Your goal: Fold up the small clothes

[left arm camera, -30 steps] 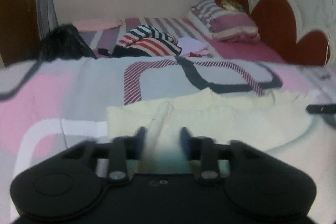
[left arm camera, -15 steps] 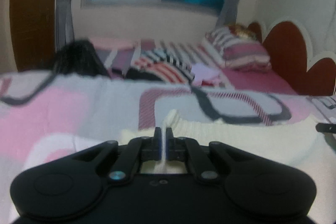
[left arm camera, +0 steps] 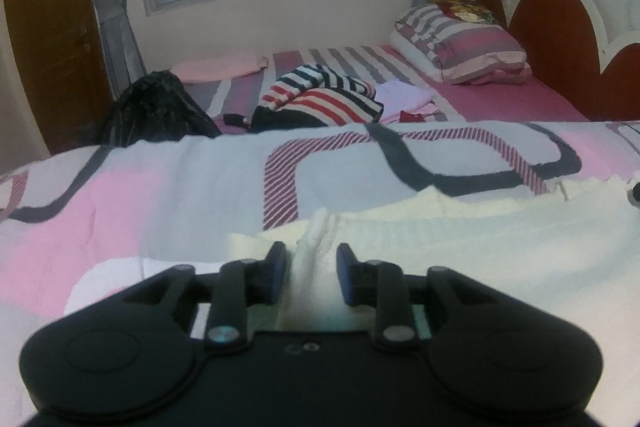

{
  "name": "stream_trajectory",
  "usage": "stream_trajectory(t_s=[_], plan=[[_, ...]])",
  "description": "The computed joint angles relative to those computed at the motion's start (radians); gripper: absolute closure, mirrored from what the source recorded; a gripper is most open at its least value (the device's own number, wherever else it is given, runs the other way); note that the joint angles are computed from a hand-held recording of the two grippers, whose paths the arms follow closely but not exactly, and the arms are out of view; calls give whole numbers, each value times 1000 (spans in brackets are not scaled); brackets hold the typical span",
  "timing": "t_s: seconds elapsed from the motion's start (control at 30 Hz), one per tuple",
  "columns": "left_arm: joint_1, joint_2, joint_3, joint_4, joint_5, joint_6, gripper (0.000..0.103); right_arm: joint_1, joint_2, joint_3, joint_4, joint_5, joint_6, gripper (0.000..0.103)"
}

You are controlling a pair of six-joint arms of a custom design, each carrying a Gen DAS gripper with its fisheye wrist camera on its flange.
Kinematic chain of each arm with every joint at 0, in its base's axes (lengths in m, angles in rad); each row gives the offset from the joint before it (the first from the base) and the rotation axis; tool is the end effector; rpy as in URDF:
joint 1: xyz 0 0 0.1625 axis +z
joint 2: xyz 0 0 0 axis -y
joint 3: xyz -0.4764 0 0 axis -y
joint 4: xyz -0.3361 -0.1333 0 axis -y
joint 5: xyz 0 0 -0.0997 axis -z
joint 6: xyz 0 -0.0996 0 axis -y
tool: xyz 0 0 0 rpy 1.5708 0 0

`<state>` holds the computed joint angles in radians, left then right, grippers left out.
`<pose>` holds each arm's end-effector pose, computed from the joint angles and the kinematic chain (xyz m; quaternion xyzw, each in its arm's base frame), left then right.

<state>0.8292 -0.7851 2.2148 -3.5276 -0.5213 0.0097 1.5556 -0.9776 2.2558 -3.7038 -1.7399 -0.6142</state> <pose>-0.1726 -0.5136 0.1738 0.1851 0.8252 -0.3836 0.3710 0.1089 -0.5045 0.2465 0.2341 -0.8768 0.3690 0.2009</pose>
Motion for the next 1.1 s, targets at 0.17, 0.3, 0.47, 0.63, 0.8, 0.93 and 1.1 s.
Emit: stream_trajectory(t_s=[0.17,0.3,0.47,0.63,0.8,0.93,1.1], plan=[[-71,30,7,-96,4,53,31,54,24,33,-89,20,-49,44],[-92,25,0,7,-148,-3,61,91,28,16,61,48,-23,100],[-98,72,-1,57,-194,-52,55,120,87,4,99,32,10,101],[-84,100,20,0,-153,-29,39,125,137,17,15,7,-36,101],[-46,60,79,-102,-49,-24,24,80,134,11,-147,-133,-5,101],[-28,23,81,-90,-55,-88,30,34,89,7,-77,-59,38,101],[-110,18,120,-90,-72,-119,33,74,51,94,-86,21,4,101]])
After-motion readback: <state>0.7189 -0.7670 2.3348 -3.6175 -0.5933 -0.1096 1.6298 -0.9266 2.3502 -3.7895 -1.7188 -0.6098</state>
